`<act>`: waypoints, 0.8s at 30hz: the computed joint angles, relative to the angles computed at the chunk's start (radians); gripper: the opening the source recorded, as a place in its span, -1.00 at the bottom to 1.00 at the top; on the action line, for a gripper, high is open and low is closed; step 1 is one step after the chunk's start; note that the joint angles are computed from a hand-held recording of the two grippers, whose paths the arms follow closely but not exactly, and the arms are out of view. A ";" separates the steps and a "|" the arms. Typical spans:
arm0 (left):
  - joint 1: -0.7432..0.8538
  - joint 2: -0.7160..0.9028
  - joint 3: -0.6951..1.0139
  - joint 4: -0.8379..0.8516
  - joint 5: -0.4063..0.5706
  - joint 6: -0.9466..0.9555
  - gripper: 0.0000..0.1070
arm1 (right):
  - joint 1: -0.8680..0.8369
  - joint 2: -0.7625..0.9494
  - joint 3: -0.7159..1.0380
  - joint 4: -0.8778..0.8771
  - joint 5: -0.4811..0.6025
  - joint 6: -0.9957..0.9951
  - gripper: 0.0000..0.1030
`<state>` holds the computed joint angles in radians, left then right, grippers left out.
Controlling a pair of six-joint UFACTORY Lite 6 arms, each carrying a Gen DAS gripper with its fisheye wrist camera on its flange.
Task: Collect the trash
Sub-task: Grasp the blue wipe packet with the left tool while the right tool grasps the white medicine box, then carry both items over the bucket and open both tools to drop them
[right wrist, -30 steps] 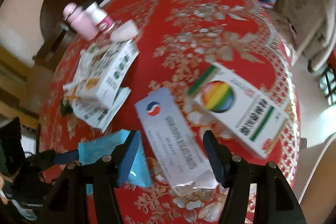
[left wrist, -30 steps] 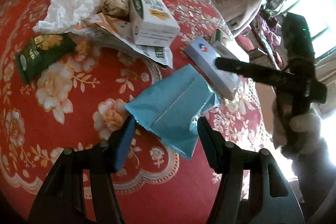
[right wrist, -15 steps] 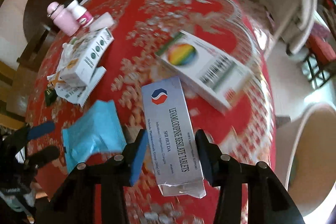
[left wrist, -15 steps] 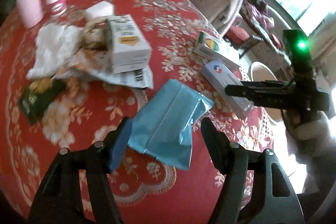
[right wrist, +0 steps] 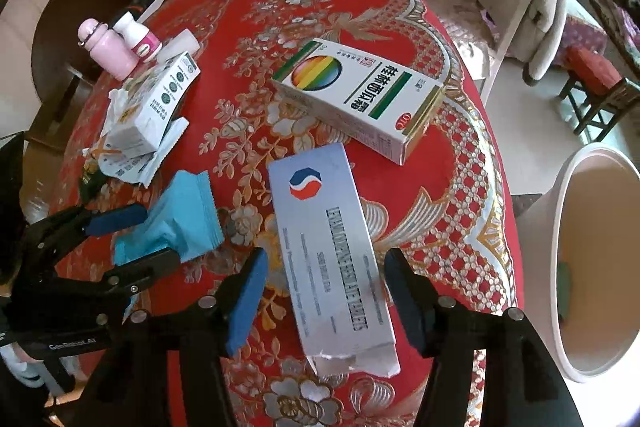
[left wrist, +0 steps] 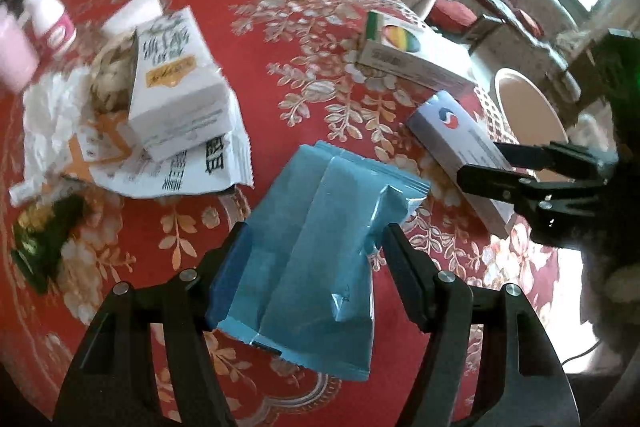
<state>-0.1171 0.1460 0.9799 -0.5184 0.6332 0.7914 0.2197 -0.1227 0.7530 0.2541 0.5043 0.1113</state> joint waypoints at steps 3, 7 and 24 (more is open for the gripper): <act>0.017 0.001 0.003 0.008 0.001 -0.049 -0.17 | 0.039 -0.005 -0.005 -0.118 -0.018 0.104 -0.07; -0.011 -0.067 -0.030 0.043 -0.007 -0.116 -0.42 | 0.006 -0.039 -0.023 -0.031 0.006 0.006 -0.08; -0.293 -0.139 0.082 0.112 0.019 -0.421 -0.47 | -0.319 -0.341 -0.093 0.116 0.215 -0.284 -0.10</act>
